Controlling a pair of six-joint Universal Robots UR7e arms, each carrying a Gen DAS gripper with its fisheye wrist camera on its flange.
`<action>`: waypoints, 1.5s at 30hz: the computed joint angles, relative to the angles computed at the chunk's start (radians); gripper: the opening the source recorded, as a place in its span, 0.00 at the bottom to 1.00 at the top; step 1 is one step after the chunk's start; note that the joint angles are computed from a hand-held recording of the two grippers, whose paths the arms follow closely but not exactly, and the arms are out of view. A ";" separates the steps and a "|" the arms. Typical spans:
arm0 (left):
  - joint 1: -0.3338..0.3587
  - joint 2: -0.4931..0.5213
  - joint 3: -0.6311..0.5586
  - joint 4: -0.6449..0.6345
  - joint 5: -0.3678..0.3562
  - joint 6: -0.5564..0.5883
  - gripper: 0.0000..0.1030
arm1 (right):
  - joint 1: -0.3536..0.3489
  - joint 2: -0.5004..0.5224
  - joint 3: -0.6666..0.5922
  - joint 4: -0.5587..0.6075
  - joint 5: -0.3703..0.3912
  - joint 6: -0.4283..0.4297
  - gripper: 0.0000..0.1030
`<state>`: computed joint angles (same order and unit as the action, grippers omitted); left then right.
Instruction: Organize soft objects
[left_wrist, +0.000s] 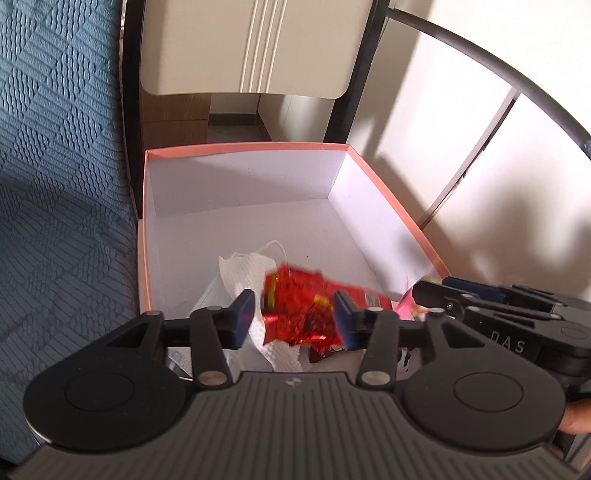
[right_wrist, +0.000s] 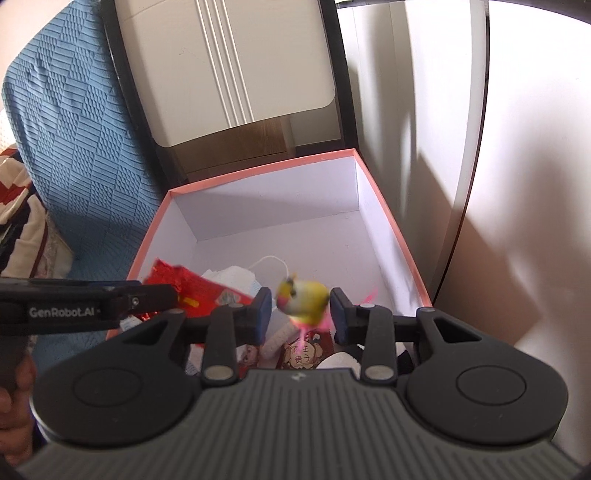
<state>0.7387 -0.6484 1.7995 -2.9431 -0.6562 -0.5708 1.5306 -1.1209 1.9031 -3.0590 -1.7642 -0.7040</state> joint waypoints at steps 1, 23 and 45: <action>-0.006 -0.005 0.000 0.023 0.017 -0.018 0.62 | 0.003 0.002 -0.004 -0.001 -0.005 0.007 0.47; -0.231 -0.222 0.211 -0.177 0.207 0.075 0.65 | 0.141 -0.157 0.121 -0.092 0.053 0.063 0.50; -0.283 -0.358 0.446 -0.180 0.226 -0.068 0.69 | 0.201 -0.176 0.332 -0.265 -0.044 0.068 0.50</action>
<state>0.4558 -1.0068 2.2454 -3.1230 -0.4304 -0.6393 1.7319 -1.2969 2.2356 -3.3243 -1.8085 -0.6364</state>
